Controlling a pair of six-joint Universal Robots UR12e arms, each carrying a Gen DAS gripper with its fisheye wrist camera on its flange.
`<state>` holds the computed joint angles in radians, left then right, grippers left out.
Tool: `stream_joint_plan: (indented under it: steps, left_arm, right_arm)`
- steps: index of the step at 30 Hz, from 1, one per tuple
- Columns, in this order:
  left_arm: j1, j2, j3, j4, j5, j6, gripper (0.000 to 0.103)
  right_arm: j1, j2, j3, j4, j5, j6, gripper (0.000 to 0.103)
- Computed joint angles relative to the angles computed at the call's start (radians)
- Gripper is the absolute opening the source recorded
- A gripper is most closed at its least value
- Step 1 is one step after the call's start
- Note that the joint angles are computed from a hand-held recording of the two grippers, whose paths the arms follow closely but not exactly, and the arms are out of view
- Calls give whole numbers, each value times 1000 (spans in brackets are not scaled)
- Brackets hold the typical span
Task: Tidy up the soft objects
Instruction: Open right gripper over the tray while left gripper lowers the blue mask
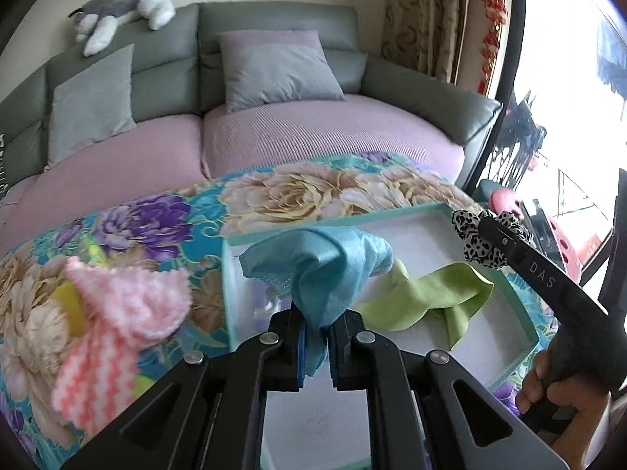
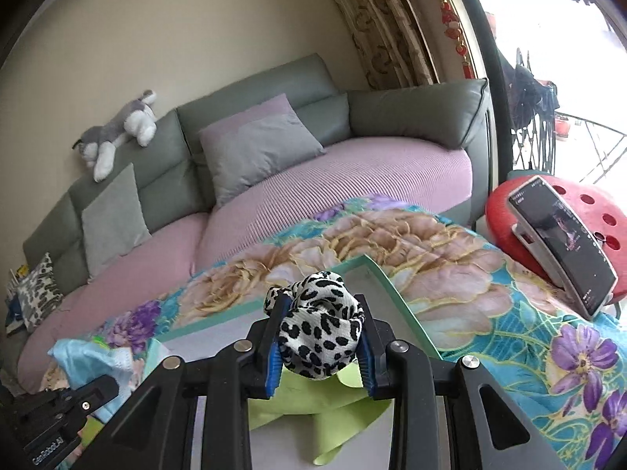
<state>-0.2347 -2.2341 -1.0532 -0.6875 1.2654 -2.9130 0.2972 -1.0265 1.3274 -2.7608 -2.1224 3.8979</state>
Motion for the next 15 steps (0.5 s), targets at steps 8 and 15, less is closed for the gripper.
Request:
stream_joint_plan:
  steps: [8, 15]
  left_arm:
    - [-26, -58, 75, -80, 14, 31, 9]
    - [-41, -87, 105, -128, 20, 65, 9]
  right_arm:
    - [-11, 3, 3, 63, 28, 38, 33]
    - [-12, 7, -6, 101, 36, 36, 33]
